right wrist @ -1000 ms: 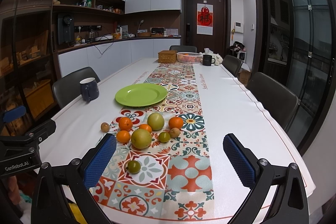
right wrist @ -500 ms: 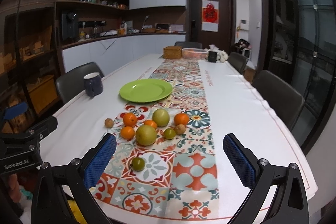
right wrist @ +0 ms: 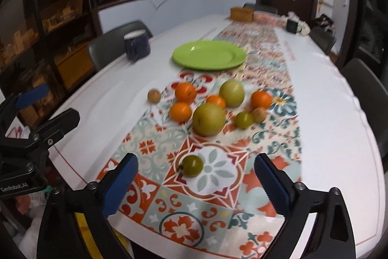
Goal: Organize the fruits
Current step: 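Reach the right gripper to the small green fruit and close on it, then grasp a tangerine with the left gripper while the right gripper holds the green fruit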
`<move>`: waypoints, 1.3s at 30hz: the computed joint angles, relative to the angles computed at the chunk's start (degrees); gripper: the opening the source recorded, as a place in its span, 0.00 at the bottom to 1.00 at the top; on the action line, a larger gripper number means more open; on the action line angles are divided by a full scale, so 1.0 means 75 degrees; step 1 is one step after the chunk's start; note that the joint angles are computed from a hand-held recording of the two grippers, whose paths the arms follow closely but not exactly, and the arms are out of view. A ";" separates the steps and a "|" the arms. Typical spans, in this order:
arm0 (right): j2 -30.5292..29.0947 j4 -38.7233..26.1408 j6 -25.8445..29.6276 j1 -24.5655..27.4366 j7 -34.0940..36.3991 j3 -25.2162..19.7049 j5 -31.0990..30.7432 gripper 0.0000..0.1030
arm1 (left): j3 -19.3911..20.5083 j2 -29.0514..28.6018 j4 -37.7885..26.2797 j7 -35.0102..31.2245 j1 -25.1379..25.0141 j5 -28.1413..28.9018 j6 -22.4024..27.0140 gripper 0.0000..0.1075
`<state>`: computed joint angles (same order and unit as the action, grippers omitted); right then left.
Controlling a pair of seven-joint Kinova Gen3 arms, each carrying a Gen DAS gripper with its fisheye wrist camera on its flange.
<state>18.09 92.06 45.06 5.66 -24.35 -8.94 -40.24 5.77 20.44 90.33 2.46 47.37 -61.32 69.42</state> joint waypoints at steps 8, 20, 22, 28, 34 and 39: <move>0.0537 -0.0602 0.0378 -0.0561 -0.1269 0.0172 0.1140 0.68 | -0.0062 0.0033 0.0299 -0.0692 -0.0539 0.0218 -0.1278 0.82; 0.1115 -0.1279 0.0919 -0.0713 -0.2043 0.0010 0.1908 0.42 | -0.0340 0.0181 0.0194 -0.1842 -0.0918 0.0974 -0.2249 0.79; 0.1160 -0.1344 0.0995 -0.0710 -0.2029 -0.0031 0.1954 0.37 | -0.0374 0.0200 0.0139 -0.2053 -0.0978 0.1131 -0.2347 0.77; 0.1167 -0.1417 0.0953 -0.0618 -0.1864 -0.0142 0.1853 0.34 | -0.0501 0.0304 -0.0055 -0.2726 -0.1209 0.1585 -0.2758 0.73; 0.1160 -0.1538 0.0621 -0.0637 -0.2013 -0.0065 0.1787 0.34 | -0.0672 0.0508 -0.0333 -0.3561 -0.1544 0.2087 -0.3475 0.69; 0.1484 -0.2095 0.0897 -0.0666 -0.2558 0.0024 0.1944 0.34 | -0.0768 0.0830 -0.0764 -0.4551 -0.1858 0.2840 -0.3804 0.61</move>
